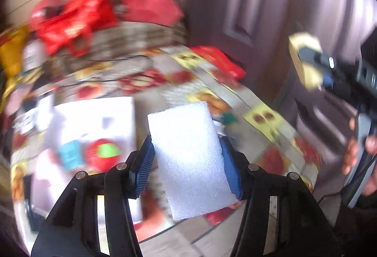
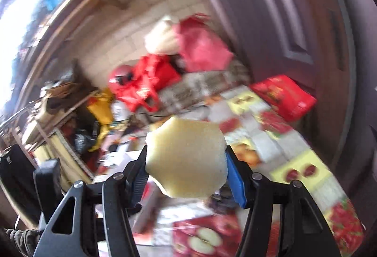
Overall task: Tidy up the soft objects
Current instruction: 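Carry the foam pieces into the white tray and open both tools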
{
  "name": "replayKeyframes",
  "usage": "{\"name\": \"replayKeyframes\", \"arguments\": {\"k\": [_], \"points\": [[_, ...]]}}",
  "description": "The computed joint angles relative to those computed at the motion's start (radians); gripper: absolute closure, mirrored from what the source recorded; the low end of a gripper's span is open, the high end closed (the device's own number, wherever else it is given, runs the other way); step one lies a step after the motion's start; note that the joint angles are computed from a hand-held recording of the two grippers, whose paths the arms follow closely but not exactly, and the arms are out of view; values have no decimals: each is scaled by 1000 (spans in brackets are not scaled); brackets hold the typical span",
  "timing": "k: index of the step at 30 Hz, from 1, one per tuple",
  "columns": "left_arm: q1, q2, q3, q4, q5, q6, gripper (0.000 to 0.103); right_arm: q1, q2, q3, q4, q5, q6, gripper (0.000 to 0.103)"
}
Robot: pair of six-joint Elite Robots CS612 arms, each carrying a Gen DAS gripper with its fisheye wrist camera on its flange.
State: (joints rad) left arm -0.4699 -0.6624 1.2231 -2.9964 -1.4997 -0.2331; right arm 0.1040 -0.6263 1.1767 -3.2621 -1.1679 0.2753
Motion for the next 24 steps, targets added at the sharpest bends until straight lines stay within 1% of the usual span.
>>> {"name": "replayKeyframes", "arguments": {"k": [2,5,6,11,17,24], "points": [[15,-25,43,-30,42,-51,48,13,18,-38,15,35,-22,42],[32,-54,94,-66,100,-102,48,27,41,-87,62,78,-40,42],[36,-66,113,-80,120,-112,48,32,51,-109,79,99,-44,43],[45,-99,173,-134,193,-148,48,52,74,-162,108,139,-76,43],[59,-118,206,-173,226,-173,48,67,83,-191,150,172,-115,43],[63,-112,196,-180,245,-187,48,78,94,-226,201,185,-163,43]]}}
